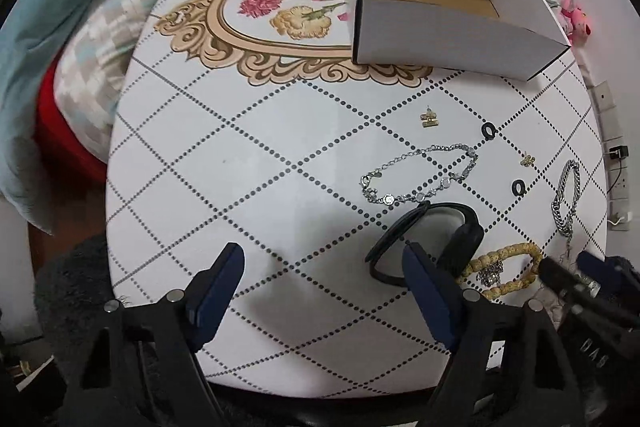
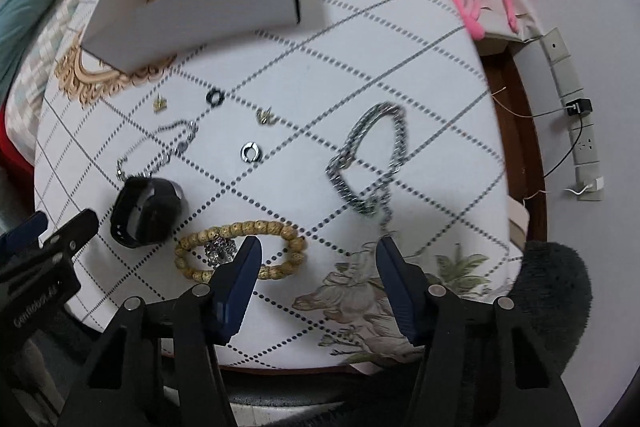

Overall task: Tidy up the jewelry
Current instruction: 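Grasp the black watch band with the left tool while the right tool grasps the wooden bead bracelet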

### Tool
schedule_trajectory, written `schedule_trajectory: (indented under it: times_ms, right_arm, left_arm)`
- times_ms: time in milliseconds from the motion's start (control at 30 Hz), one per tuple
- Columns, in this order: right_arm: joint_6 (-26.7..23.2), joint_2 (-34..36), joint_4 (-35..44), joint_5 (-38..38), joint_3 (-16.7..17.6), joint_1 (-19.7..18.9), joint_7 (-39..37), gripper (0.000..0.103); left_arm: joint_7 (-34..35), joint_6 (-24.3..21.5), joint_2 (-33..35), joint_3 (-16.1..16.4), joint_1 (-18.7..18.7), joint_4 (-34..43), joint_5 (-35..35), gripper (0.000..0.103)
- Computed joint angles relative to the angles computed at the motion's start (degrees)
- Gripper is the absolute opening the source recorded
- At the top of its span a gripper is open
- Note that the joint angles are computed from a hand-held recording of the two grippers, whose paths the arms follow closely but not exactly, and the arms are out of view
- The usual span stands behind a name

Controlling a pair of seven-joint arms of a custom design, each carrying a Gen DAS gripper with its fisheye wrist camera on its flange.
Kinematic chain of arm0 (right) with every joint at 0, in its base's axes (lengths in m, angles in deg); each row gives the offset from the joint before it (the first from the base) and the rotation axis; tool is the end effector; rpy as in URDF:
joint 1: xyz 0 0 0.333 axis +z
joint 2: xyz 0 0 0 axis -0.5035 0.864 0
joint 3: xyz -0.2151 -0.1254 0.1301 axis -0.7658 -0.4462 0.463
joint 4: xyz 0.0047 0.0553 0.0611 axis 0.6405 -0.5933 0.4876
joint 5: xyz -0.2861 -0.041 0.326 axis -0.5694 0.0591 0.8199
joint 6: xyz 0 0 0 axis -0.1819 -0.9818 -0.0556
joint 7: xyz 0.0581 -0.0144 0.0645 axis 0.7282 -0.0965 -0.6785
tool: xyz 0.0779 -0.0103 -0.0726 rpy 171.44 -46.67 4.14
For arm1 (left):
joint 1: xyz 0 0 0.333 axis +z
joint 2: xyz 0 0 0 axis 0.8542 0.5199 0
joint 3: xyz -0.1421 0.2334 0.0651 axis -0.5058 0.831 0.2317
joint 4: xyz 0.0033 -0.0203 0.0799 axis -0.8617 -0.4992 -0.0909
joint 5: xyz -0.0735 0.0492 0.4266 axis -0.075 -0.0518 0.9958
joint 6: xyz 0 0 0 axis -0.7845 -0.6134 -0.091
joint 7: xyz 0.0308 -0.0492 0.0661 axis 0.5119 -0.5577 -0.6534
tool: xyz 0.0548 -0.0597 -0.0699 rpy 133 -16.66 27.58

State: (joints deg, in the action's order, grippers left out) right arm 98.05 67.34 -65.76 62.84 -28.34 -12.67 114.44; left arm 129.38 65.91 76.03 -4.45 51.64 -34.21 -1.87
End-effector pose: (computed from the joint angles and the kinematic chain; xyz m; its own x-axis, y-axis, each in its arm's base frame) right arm 0.5823 0.2396 0.4442 0.1879 -0.9822 0.0040 -0.9816 -0.1879 -0.0348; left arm 0.5804 -0.1693 0.4410 0.2795 -0.9592 -0.0429 -0.9553 -0.2733 -0.1128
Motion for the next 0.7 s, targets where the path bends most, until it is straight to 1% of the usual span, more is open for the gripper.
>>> schedule_trajectory:
  times_ms: [67, 133, 167, 200, 300, 333, 367, 400, 433, 467, 533, 567, 600, 633, 667, 700]
  right_arm:
    - [0.1, 0.1, -0.5, 0.7, 0.2, 0.2, -0.3, 0.058]
    - [-0.2, 0.2, -0.6, 1.2, 0.4, 0.3, -0.5, 0.051]
    - [-0.3, 0.5, -0.5, 1.4, 0.4, 0.3, -0.6, 0.045]
    - [-0.7, 0.8, -0.2, 1.7, 0.5, 0.4, -0.7, 0.041]
    - [-1.7, 1.7, 0.7, 1.8, 0.7, 0.7, -0.9, 0.035]
    - [-2.5, 2.1, 1.3, 1.8, 0.8, 0.9, -0.8, 0.035]
    - [-3.0, 2.4, 1.4, 1.5, 0.9, 1.0, -0.5, 0.034]
    - [-3.5, 2.6, 1.6, 1.5, 0.9, 1.1, -0.4, 0.031]
    - [-3.6, 2.6, 1.4, 1.5, 0.9, 1.1, -0.2, 0.031]
    - [-2.8, 2.2, 0.9, 1.4, 0.9, 1.2, 0.0, 0.028]
    - [-2.3, 1.9, 0.4, 0.7, 0.9, 1.4, 0.4, 0.026]
    - [-2.0, 1.7, 0.0, 0.7, 0.9, 1.4, 0.6, 0.025]
    - [-1.0, 1.6, -0.8, 0.6, 0.6, 1.1, 0.1, 0.022]
    - [-0.5, 1.3, -1.2, -0.1, 0.6, 1.2, 0.5, 0.018]
    - [0.0, 0.9, -1.9, -0.5, 0.6, 1.2, 0.8, 0.011]
    - [0.4, 0.2, -2.7, 0.1, 0.5, 1.0, 0.5, 0.01]
  left_arm:
    - [1.2, 0.5, 0.3, 0.1, 0.1, -0.2, -1.3, 0.08]
    - [2.5, 0.8, 0.5, 0.3, 0.2, -0.3, -3.2, 0.08]
    - [3.1, 1.1, 0.5, 0.3, 0.3, -0.5, -4.0, 0.08]
    - [3.6, 1.6, 0.6, 0.4, 0.3, -0.6, -4.5, 0.08]
    - [5.3, 2.4, 1.2, 0.2, 0.2, -0.5, -5.7, 0.079]
    - [5.7, 2.2, 1.5, 0.2, 0.1, -0.4, -5.9, 0.075]
    - [6.1, 2.2, 1.7, 0.1, 0.0, -0.4, -6.2, 0.067]
    - [6.4, 2.0, 2.0, 0.1, -0.1, -0.1, -6.4, 0.061]
    - [6.9, 1.9, 2.2, 0.1, -0.1, -0.1, -6.9, 0.046]
    - [7.4, 1.7, 2.5, 0.2, -0.1, -0.1, -7.4, 0.034]
    - [7.8, 2.5, 2.4, 0.3, -0.1, -0.7, -7.4, 0.025]
    - [8.3, 3.2, 2.1, 0.3, -0.2, -1.2, -7.4, 0.017]
    - [8.6, 3.6, 1.8, 0.2, -0.2, -1.7, -7.5, 0.012]
    - [8.7, 4.0, 1.7, 0.3, -0.2, -2.1, -7.3, 0.009]
    - [8.8, 4.4, 1.3, 0.3, -0.1, -2.5, -7.3, 0.009]
    - [8.8, 4.9, 0.9, 0.3, -0.1, -3.1, -7.4, 0.009]
